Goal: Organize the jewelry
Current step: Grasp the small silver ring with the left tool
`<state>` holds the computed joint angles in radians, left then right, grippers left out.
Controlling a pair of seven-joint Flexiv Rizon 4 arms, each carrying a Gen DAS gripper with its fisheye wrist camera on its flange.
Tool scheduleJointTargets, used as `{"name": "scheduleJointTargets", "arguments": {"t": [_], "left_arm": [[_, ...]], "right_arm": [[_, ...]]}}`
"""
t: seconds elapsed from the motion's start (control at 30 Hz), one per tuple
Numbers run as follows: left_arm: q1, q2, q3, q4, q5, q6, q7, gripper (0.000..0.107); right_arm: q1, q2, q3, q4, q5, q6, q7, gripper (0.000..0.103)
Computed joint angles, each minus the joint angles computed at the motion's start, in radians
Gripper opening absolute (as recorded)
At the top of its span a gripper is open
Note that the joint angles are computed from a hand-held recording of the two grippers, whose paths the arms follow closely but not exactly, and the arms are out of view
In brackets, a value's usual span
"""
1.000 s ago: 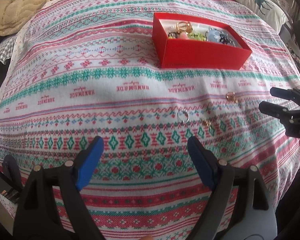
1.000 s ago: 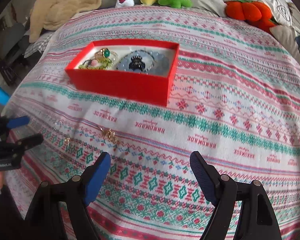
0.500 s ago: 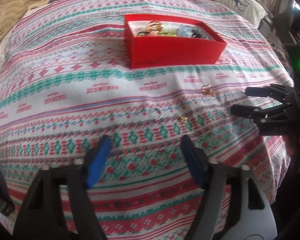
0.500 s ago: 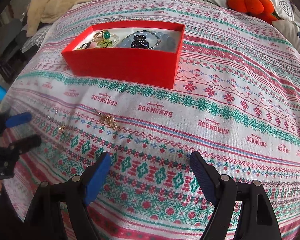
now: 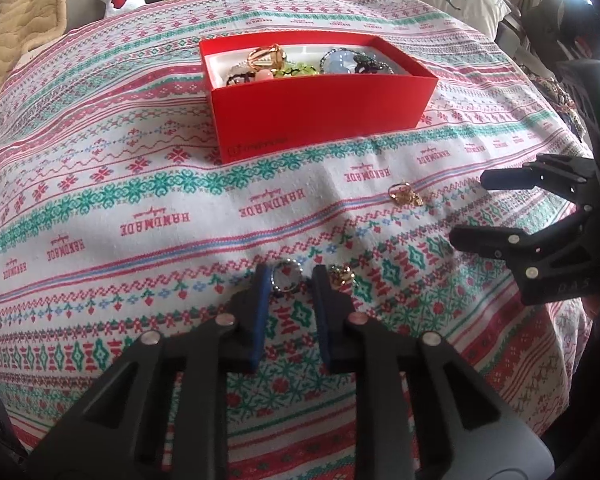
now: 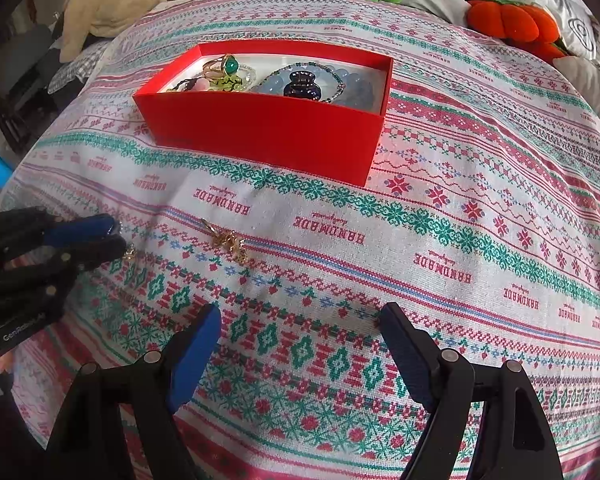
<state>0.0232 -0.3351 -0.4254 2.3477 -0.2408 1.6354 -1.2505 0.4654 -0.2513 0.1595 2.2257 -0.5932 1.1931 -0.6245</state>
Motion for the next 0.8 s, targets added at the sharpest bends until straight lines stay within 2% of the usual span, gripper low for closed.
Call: {"name": "scheduleJointTargets", "arguments": {"t": [0.07,0.27,0.4,0.6,0.8], "left_arm": [[-0.041,-0.004,0.045,-0.015,0.007,-0.008,-0.013,0.018],[-0.105,0.0,0.115,-0.025,0.022,-0.009,-0.026,0.017],[-0.108,0.011,0.122,-0.023,0.021,-0.016,-0.024,0.017],[-0.141,0.03,0.17,-0.024,0.005,-0.042,-0.047,0.017],[-0.233,0.043,0.284,-0.041,0.034,-0.083,-0.111,0.017]], "right_arm": [[-0.002,-0.001,0.002,-0.001,0.006,0.002,-0.007,0.083],[0.003,-0.002,-0.005,0.003,-0.01,0.004,-0.003,0.083],[0.004,0.0,-0.009,0.009,-0.029,0.018,0.002,0.083],[0.008,-0.003,-0.012,0.011,-0.051,0.038,0.009,0.083],[0.021,-0.017,-0.019,0.0,-0.073,0.026,0.018,0.083]]}}
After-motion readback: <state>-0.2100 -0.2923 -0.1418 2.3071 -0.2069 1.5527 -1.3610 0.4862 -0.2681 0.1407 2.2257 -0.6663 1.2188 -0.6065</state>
